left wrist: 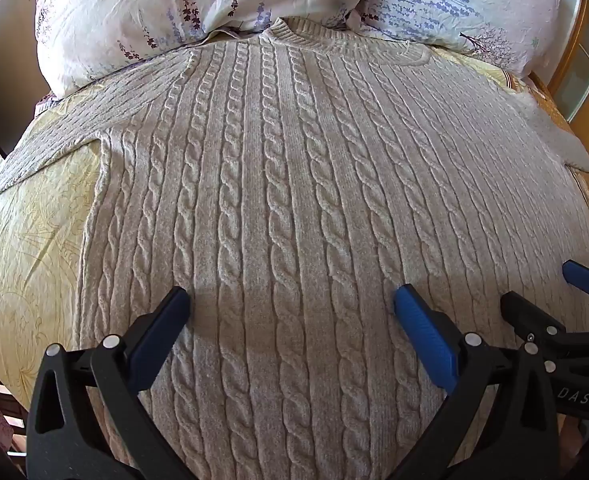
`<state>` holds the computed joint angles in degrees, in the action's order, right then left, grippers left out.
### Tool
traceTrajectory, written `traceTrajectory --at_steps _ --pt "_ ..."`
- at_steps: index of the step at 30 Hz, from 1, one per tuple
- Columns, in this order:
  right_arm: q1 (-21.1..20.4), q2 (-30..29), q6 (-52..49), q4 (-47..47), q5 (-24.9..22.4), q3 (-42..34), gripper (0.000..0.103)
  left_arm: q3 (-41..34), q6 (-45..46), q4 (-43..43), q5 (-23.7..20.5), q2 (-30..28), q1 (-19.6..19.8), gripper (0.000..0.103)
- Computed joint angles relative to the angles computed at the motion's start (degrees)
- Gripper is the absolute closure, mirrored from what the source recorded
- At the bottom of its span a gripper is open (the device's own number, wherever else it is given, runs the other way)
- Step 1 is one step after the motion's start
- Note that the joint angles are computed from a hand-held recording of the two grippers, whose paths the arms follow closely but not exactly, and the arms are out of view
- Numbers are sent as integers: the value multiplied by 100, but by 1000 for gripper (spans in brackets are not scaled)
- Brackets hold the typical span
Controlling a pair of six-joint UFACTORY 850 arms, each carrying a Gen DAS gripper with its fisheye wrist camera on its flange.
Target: Fold small clothes
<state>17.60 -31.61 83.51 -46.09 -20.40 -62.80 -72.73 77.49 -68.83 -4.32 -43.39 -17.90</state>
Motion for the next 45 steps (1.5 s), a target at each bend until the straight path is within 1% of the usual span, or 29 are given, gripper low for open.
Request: traceTrajectory --at_steps 45 --pt "2 -6 -16 14 -9 -4 1 5 177 -175 7 2 0 2"
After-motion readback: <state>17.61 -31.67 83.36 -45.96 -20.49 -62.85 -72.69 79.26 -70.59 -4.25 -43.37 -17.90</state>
